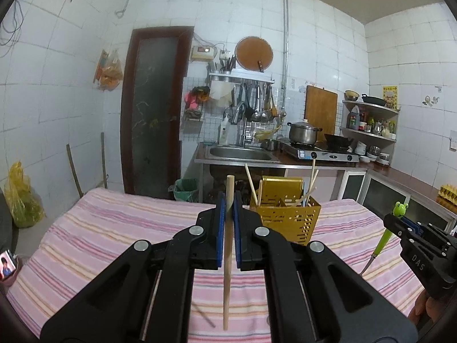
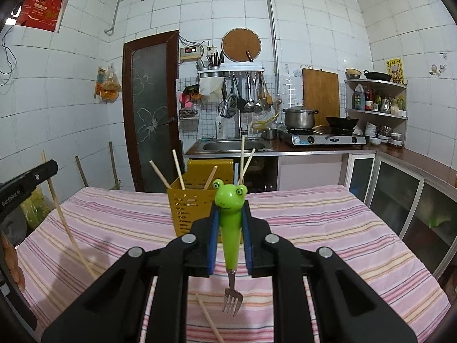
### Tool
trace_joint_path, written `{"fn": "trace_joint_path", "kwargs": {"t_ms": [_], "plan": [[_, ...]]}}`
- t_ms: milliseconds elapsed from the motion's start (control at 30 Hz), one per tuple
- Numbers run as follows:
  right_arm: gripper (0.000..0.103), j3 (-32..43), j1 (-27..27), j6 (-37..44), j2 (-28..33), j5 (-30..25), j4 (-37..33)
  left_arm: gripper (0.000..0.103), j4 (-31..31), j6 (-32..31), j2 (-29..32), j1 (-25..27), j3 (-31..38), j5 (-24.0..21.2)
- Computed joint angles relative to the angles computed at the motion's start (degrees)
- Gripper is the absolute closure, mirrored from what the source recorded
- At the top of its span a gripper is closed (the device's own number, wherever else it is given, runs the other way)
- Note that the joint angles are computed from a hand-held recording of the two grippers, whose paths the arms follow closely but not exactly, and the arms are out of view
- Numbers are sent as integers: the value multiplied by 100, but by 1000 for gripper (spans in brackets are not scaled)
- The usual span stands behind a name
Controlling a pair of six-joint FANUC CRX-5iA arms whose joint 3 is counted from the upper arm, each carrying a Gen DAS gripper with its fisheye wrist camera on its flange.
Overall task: Organize utensils
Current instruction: 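Lift the chopstick and frog fork and carry them over the yellow holder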
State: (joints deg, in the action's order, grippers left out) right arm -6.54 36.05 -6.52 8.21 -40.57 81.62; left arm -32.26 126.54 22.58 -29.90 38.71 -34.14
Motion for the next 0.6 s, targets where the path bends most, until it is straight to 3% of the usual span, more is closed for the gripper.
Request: {"fn": "trace_joint_path", "kwargs": {"t_ms": [400, 600], "plan": [[88, 552, -167, 388, 280, -2, -168, 99, 432, -689, 592, 47, 1030, -9], [88, 1138, -352, 585, 585, 105, 8, 99, 885, -1154, 1247, 111, 2129, -26]]}}
